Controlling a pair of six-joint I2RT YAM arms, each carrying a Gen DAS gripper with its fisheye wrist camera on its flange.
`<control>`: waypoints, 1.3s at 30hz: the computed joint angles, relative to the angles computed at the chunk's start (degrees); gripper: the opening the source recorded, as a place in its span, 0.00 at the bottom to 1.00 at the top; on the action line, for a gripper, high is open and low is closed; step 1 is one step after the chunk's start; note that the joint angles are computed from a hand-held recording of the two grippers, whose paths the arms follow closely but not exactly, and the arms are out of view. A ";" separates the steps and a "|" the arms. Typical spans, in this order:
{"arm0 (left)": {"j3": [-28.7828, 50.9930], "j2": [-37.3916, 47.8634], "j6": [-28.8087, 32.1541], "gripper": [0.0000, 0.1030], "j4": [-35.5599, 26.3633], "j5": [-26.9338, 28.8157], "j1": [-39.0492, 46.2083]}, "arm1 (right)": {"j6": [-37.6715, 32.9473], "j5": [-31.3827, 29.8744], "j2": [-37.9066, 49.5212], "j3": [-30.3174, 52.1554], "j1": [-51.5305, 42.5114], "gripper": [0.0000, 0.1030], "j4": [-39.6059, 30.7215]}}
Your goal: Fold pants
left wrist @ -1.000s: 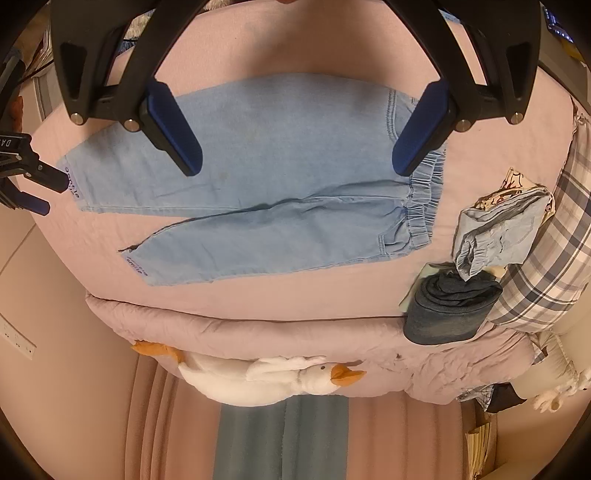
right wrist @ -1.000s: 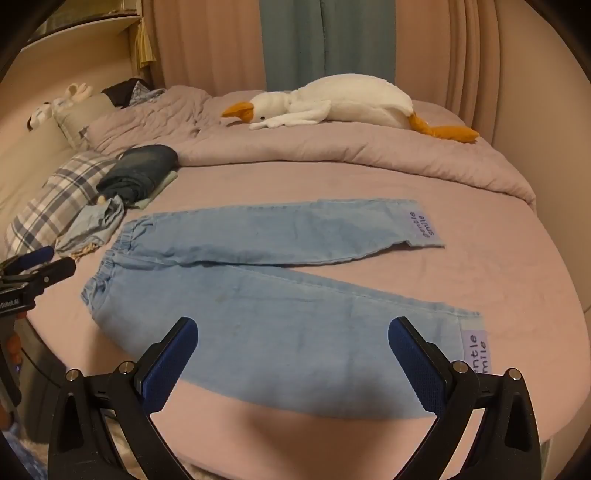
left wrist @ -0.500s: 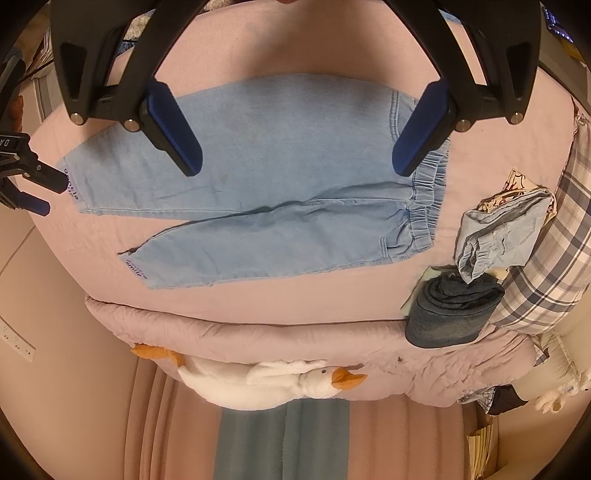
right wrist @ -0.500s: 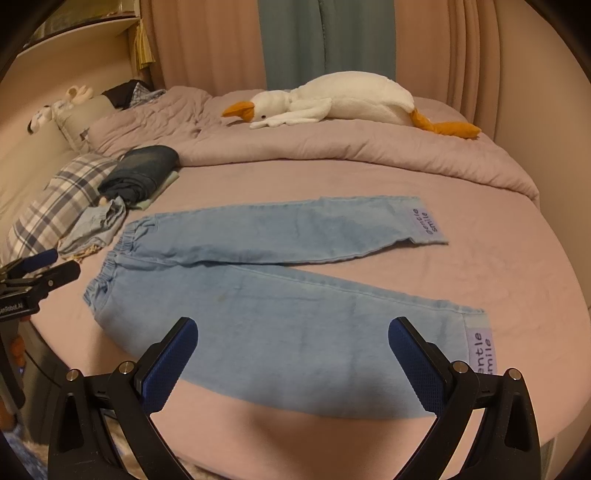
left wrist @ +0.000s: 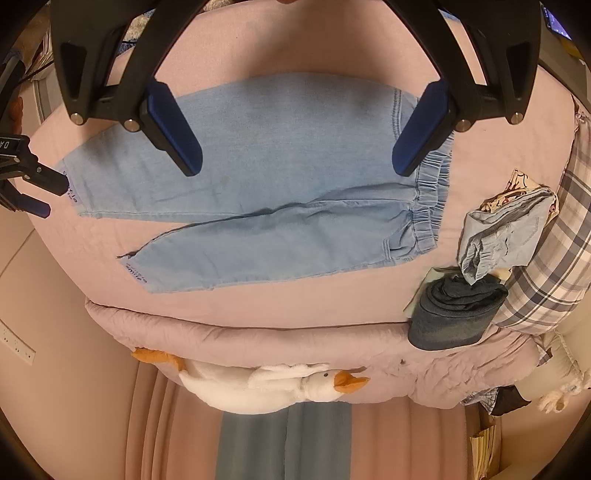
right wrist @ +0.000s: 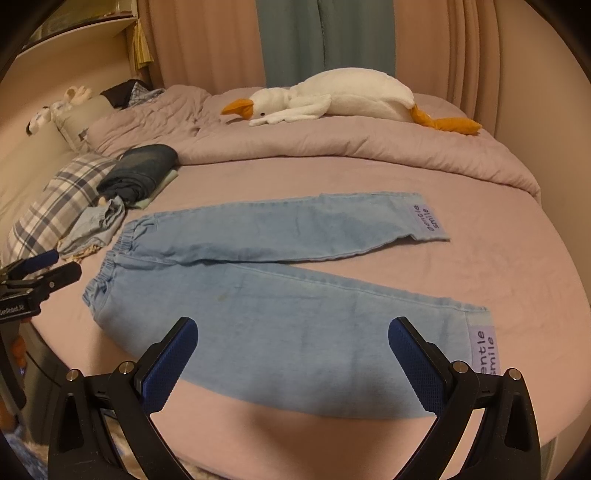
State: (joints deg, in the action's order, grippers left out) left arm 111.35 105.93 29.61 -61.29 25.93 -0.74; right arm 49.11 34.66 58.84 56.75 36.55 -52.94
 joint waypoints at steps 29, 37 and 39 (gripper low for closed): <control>1.59 8.84 1.66 1.00 3.45 3.34 1.98 | -1.90 -0.89 -0.54 -1.63 -1.57 0.99 2.90; 1.26 16.73 -9.86 1.00 9.01 1.75 4.47 | -6.03 -2.39 5.88 -7.63 -1.50 0.99 14.26; 1.44 18.44 -12.14 1.00 9.67 1.43 6.74 | -9.35 -2.15 10.65 -8.88 -0.33 0.99 21.09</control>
State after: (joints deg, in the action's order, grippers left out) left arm 112.79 124.37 17.47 -51.62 27.36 6.00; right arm 39.76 32.51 69.50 47.87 36.23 -31.86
